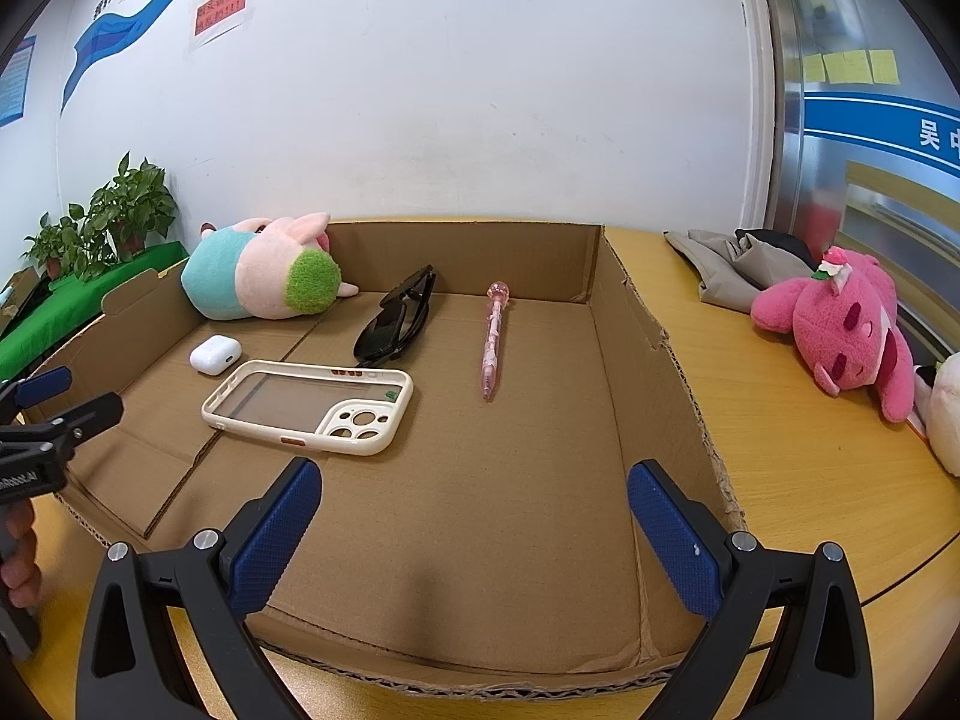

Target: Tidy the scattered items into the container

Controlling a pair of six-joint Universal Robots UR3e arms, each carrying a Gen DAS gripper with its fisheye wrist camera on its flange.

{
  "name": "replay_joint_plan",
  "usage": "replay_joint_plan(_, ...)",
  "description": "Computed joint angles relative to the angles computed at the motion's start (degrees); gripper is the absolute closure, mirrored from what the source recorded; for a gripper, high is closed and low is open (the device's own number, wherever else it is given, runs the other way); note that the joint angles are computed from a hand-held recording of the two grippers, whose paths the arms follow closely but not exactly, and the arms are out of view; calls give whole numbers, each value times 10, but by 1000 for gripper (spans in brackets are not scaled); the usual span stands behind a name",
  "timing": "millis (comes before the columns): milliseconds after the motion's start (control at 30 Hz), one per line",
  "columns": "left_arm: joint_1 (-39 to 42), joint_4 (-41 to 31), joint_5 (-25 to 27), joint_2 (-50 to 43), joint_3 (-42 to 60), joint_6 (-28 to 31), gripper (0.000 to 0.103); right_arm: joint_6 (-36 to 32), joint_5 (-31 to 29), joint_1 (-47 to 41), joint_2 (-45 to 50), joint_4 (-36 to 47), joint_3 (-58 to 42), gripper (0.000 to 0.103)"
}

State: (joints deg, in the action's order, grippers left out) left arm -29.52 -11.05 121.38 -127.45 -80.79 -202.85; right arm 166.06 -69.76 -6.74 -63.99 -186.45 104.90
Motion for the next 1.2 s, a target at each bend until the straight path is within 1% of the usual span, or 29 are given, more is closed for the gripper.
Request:
replay_joint_plan(100, -4, 7, -5, 52, -43, -18, 1, 8, -9, 6, 7, -6, -4, 0)
replay_joint_plan(200, -24, -13, 14, 116, -95, -20, 1, -18, 20, -13, -23, 6, 22, 0)
replay_joint_plan(267, -43, -29, 39, 170, -149, -12, 1, -33, 67, -50, -74, -15, 76, 0)
replay_joint_plan(300, -49, -39, 48, 192, -172, -6, 1, -42, 103, -76, -107, -20, 106, 0)
replay_joint_plan(333, -56, -52, 53, 220, -204, -1, 1, -59, 145, -106, -149, -8, 137, 0)
replay_joint_plan(367, -59, -67, 53, 251, -239, 4, 1, -82, 184, -135, -190, 23, 164, 0)
replay_joint_plan(400, -58, -79, 46, 276, -269, 7, 1, -119, 221, -166, -236, 75, 189, 0)
replay_joint_plan(433, -55, -88, 35, 301, -303, 12, 1, -170, 252, -198, -285, 150, 212, 0)
replay_joint_plan(467, -49, -93, 25, 320, -335, 16, 1, -227, 268, -223, -325, 230, 228, 0)
replay_joint_plan(500, -40, -96, 11, 336, -365, 19, 1, -285, 270, -243, -357, 304, 240, 0)
replay_joint_plan(533, -25, -100, -12, 354, -397, 25, 1, -348, 259, -263, -386, 367, 256, 0)
replay_joint_plan(567, -10, -96, -34, 369, -427, 31, 1, -398, 240, -279, -406, 401, 275, 0)
replay_joint_plan(600, 4, -89, -53, 381, -452, 37, 1, -435, 217, -292, -418, 414, 295, 0)
replay_joint_plan(633, 22, -86, -72, 391, -473, 45, 1, -467, 193, -306, -423, 423, 313, 0)
replay_joint_plan(733, 66, -78, -113, 416, -520, 75, 1, -547, 153, -346, -423, 479, 326, 0)
replay_joint_plan(800, 103, -59, -153, 435, -552, 109, 0, -601, 158, -376, -427, 560, 306, 0)
replay_joint_plan(833, 130, -52, -187, 455, -571, 128, 0, -621, 160, -384, -423, 590, 294, 0)
replay_joint_plan(900, 198, -54, -264, 499, -608, 168, 0, -632, 152, -383, -399, 596, 275, 0)
replay_joint_plan(933, 223, -41, -285, 512, -626, 191, 0, -636, 153, -382, -383, 595, 262, 0)
replay_joint_plan(967, 243, -27, -301, 524, -643, 215, 0, -636, 152, -381, -369, 592, 250, 0)
replay_joint_plan(1067, 291, -34, -341, 555, -667, 270, 0, -620, 150, -366, -310, 567, 206, 0)
replay_joint_plan(1133, 327, -48, -379, 578, -680, 323, 0, -617, 149, -358, -274, 565, 170, 0)
replay_joint_plan(1200, 359, -77, -413, 596, -677, 370, 0, -627, 151, -357, -260, 574, 153, 0)
